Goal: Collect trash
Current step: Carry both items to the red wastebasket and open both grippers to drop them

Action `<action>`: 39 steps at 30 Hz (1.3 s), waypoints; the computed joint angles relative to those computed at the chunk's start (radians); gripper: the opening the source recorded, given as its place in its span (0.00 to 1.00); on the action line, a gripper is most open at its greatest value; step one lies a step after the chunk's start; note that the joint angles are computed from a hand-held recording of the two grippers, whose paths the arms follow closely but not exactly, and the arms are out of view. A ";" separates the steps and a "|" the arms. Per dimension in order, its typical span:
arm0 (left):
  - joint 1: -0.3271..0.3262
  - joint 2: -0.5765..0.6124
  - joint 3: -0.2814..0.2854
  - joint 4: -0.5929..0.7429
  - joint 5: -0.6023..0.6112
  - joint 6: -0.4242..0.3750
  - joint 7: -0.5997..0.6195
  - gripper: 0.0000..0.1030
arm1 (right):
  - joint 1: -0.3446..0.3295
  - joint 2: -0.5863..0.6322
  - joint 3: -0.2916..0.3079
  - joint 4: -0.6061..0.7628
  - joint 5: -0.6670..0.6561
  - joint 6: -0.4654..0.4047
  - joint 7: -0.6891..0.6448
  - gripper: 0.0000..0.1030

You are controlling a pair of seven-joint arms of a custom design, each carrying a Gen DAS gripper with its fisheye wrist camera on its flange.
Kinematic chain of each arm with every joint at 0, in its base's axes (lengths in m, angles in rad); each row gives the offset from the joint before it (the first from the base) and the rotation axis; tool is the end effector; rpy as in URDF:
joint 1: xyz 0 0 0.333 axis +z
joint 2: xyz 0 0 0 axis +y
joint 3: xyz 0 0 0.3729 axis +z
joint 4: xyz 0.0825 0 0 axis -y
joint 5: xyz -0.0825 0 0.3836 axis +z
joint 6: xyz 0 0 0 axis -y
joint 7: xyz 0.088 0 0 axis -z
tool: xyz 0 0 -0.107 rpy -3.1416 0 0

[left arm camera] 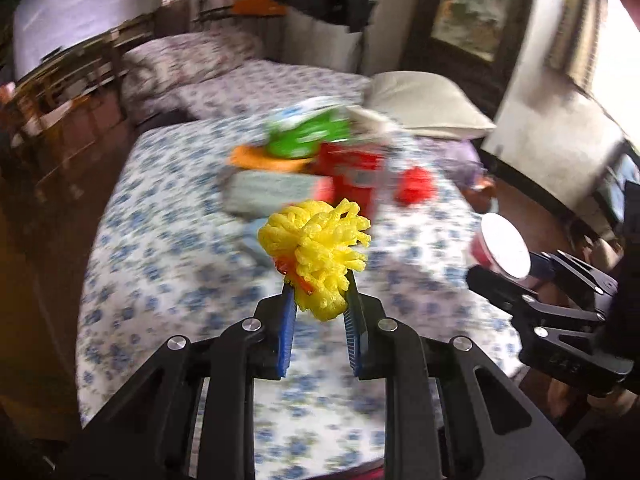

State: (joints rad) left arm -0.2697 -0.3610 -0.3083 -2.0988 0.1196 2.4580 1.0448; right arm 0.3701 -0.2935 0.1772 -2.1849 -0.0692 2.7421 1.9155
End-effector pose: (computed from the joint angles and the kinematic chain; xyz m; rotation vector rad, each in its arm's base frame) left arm 0.3860 -0.2879 0.6966 -1.7324 1.9897 -0.8694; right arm 0.4197 0.2744 0.6640 -1.8604 1.4157 -0.4711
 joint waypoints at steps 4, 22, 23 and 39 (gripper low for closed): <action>-0.066 0.056 -0.002 0.060 -0.064 0.024 0.081 0.22 | -0.032 -0.101 -0.026 -0.073 0.006 -0.006 0.005 0.55; -0.303 0.664 -0.093 0.621 -0.283 -0.205 0.367 0.22 | -0.298 -0.286 -0.163 -0.448 0.008 -0.136 0.009 0.55; -0.314 0.705 -0.095 0.660 -0.293 -0.227 0.365 0.22 | -0.302 -0.277 -0.172 -0.463 0.015 -0.129 0.004 0.55; -0.472 1.107 -0.042 1.122 -0.281 -0.524 0.215 0.24 | -0.313 -0.121 -0.234 -0.579 0.162 0.032 -0.048 0.56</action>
